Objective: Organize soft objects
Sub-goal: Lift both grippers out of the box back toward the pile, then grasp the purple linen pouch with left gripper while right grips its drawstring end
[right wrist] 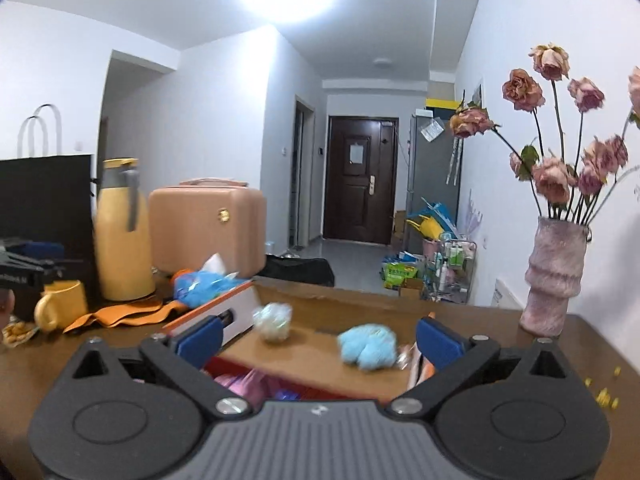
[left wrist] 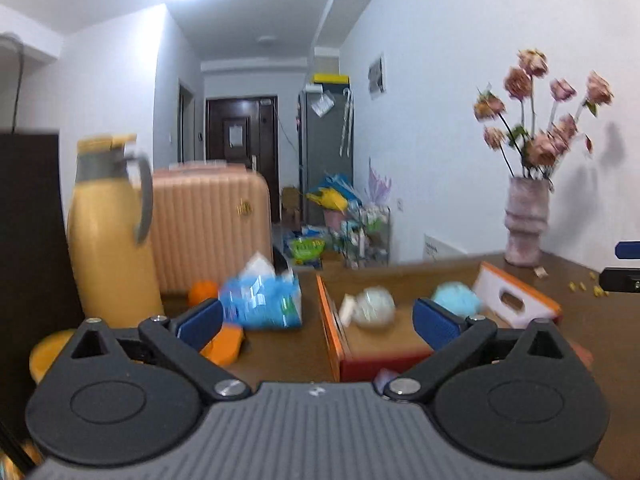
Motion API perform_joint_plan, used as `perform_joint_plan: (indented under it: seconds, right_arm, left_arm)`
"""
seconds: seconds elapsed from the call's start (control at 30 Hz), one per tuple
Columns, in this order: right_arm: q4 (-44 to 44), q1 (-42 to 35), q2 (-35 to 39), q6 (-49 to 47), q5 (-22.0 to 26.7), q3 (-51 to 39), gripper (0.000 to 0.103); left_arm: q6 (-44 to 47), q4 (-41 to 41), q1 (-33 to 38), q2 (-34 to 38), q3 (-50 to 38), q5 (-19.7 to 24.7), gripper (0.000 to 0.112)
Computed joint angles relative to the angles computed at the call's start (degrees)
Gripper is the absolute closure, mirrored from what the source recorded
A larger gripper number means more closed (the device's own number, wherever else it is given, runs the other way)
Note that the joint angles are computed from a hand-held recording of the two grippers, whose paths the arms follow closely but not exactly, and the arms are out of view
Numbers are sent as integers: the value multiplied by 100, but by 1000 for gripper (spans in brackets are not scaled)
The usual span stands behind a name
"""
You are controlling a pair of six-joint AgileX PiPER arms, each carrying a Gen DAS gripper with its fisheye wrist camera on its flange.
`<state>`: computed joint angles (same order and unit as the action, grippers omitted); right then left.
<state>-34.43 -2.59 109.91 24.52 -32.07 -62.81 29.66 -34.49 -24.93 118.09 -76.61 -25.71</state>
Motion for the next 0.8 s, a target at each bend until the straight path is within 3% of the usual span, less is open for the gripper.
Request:
perform_joint_plan:
  seconds: [0.1, 0.23, 0.43, 0.67, 0.73, 0.8]
  right_arm:
    - [510, 160, -55, -448, -531, 840, 0]
    - [1266, 536, -48, -785, -953, 1692, 0]
    - [1605, 889, 73, -977, -596, 1734, 0]
    - [1864, 1006, 118, -997, -579, 1631, 2]
    - [1466, 961, 152, -606, -559, 1490, 6]
    - [1130, 1009, 222, -275, -446, 1263, 15]
  left_arm:
    - [-714, 270, -134, -221, 923, -426, 9]
    - [-1880, 889, -193, -318, 1650, -450, 9]
    - [-1792, 1080, -216, -180, 1683, -334, 9]
    - [-1788, 1002, -94, -5, 1340, -128, 9]
    - [-1905, 1028, -32, 124, 1163, -27, 9]
    - [-1881, 731, 74, 347, 731, 372, 10]
